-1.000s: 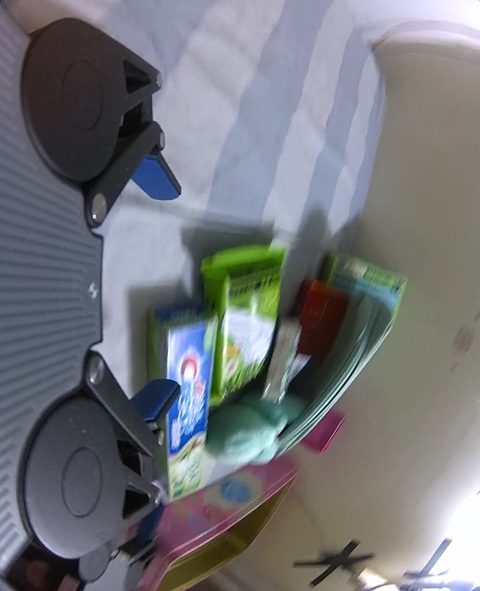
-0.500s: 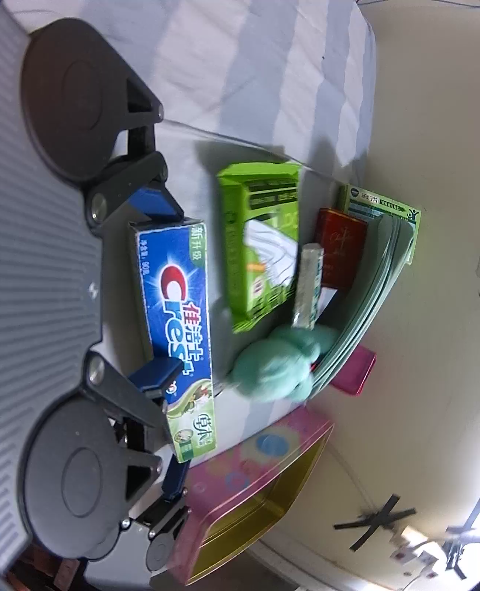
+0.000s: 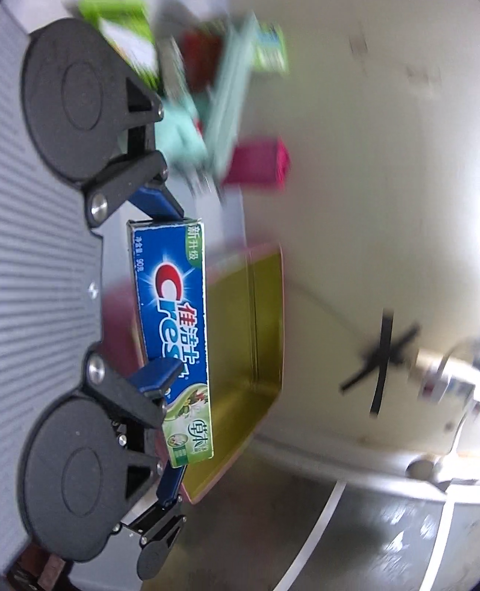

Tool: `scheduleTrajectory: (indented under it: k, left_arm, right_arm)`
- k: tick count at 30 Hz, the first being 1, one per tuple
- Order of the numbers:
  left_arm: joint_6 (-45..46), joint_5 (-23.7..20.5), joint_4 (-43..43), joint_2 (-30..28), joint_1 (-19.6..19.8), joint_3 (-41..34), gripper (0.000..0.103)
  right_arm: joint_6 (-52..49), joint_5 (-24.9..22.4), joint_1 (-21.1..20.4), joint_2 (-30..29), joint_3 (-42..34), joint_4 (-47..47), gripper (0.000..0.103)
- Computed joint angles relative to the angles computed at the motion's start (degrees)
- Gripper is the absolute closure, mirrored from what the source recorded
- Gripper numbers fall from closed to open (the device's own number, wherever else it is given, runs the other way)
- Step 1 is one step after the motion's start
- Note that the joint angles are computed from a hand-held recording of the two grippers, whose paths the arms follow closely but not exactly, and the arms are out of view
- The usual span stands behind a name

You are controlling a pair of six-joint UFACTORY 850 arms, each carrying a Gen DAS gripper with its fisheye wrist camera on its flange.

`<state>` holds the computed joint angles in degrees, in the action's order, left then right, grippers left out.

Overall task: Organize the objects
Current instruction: 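Carry the toothpaste box into the pink tin and open the left tool, then move the right tool to the green wipes packet and grasp it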

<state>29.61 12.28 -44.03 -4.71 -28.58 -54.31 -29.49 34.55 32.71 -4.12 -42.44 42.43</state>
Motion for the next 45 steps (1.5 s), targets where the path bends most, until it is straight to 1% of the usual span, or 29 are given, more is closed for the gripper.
scheduleTrajectory:
  k: [2, 3, 5, 7, 8, 9, 10, 11, 12, 15, 16, 18, 20, 21, 22, 25, 26, 27, 28, 30, 31, 33, 35, 36, 39, 42, 43, 44, 45]
  left_arm:
    - [-2.2, -0.8, 3.5, -4.7, -0.6, -4.4, 0.021]
    - [-1.8, -1.3, 3.2, -6.9, -0.8, -6.5, 0.021]
    - [2.6, -2.2, -2.2, -10.6, -1.2, -10.3, 0.021]
    - [4.0, -3.4, -4.6, -13.3, -1.0, -13.0, 0.021]
    - [6.0, -4.1, -7.1, -14.3, -0.9, -13.9, 0.022]
    - [10.4, -5.0, -11.7, -15.0, -0.8, -14.8, 0.022]
    - [13.4, -5.5, -14.5, -15.6, -0.9, -15.3, 0.022]
    - [16.4, -5.0, -17.5, -15.9, -1.5, -15.5, 0.022]
    - [19.6, -4.1, -20.4, -15.8, -2.0, -15.3, 0.022]
    - [23.3, -2.3, -23.4, -14.3, -3.1, -13.5, 0.021]
    - [22.7, -2.3, -22.9, -13.6, -3.3, -12.8, 0.021]
    - [17.6, -1.9, -17.8, -11.6, -3.6, -10.7, 0.021]
    - [14.7, 0.5, -14.4, -9.3, -4.5, -8.1, 0.02]
    - [12.8, 1.4, -12.6, -7.9, -4.8, -6.4, 0.018]
    - [12.8, 1.9, -12.8, -6.6, -5.0, -4.9, 0.017]
    - [10.0, 2.1, -10.6, -1.5, -3.9, 0.9, 0.017]
    - [8.9, 2.4, -9.6, 0.4, -3.3, 3.2, 0.017]
    - [10.2, 2.9, -10.9, 1.7, -2.9, 4.9, 0.017]
    - [12.5, 3.5, -13.4, 3.1, -2.4, 6.9, 0.017]
    - [17.3, 4.3, -18.5, 5.6, -1.0, 10.4, 0.017]
    - [20.3, 4.6, -21.8, 6.4, -0.1, 11.7, 0.017]
    - [25.7, 5.7, -28.3, 8.2, 2.0, 14.6, 0.017]
    - [29.2, 7.2, -33.1, 9.3, 4.0, 16.9, 0.017]
    - [29.6, 7.7, -34.3, 10.0, 5.5, 18.1, 0.017]
    - [28.4, 9.2, -34.9, 12.0, 9.9, 20.8, 0.017]
    - [25.5, 11.7, -33.6, 12.8, 13.8, 22.6, 0.017]
    - [22.7, 11.6, -31.7, 13.0, 15.5, 23.2, 0.017]
    - [18.3, 11.4, -27.6, 13.5, 17.1, 24.1, 0.017]
    - [13.5, 11.5, -22.7, 14.1, 18.4, 25.1, 0.017]
  right_arm:
    - [1.0, -1.5, -3.0, -0.4, -0.3, -0.3, 0.026]
    - [1.8, -2.6, -4.5, -0.9, -0.7, -0.9, 0.026]
    - [4.6, -3.9, -6.9, -1.7, -1.1, -3.4, 0.025]
    - [7.7, -4.0, -8.3, -2.7, -1.5, -5.6, 0.022]
    - [7.0, -3.4, -8.4, -3.2, -1.8, -5.0, 0.02]
    - [6.8, -2.3, -8.4, -3.6, -1.8, -4.8, 0.019]
    - [7.4, -0.9, -8.5, -3.7, -1.4, -5.7, 0.018]
    - [7.8, 0.0, -8.4, -3.9, -1.1, -6.2, 0.014]
    - [8.2, 1.2, -8.2, -3.9, -0.6, -6.6, 0.012]
    - [7.5, 3.6, -7.2, -3.1, 0.9, -6.0, 0.011]
    - [7.8, 4.6, -6.9, -2.6, 1.4, -6.1, 0.011]
    - [10.5, 7.1, -6.1, -1.3, 2.9, -7.4, 0.011]
    - [15.7, 9.7, -5.5, 0.2, 5.1, -11.2, 0.011]
    - [18.3, 11.1, -5.0, 0.8, 6.3, -13.2, 0.011]
    - [20.0, 12.2, -4.5, 1.1, 7.2, -14.5, 0.011]
    - [21.5, 12.4, -1.9, 2.0, 8.4, -16.5, 0.015]
    - [21.6, 11.7, -1.0, 2.1, 8.4, -17.0, 0.019]
    - [21.9, 10.9, 0.0, 2.4, 8.7, -17.4, 0.024]
    - [22.5, 9.5, 0.6, 2.5, 8.5, -18.6, 0.027]
    - [24.1, 5.5, 1.9, 1.8, 7.1, -21.6, 0.036]
    - [24.5, 3.4, 2.4, 1.1, 6.0, -22.9, 0.039]
    - [24.2, -0.9, 4.2, -0.5, 3.9, -23.7, 0.048]
    - [26.1, -5.1, 5.3, -2.5, 1.3, -26.9, 0.054]
    - [28.3, -6.9, 5.6, -3.3, 0.2, -29.5, 0.056]
    - [40.1, -12.8, 6.5, -6.6, -4.0, -40.6, 0.056]
    - [55.2, -17.0, 7.1, -11.0, -9.9, -55.1, 0.056]
    - [58.5, -18.0, 7.4, -12.4, -11.8, -58.6, 0.056]
    - [59.8, -18.9, 7.7, -14.1, -14.2, -60.3, 0.055]
    - [58.7, -19.9, 8.2, -15.7, -16.5, -59.8, 0.054]
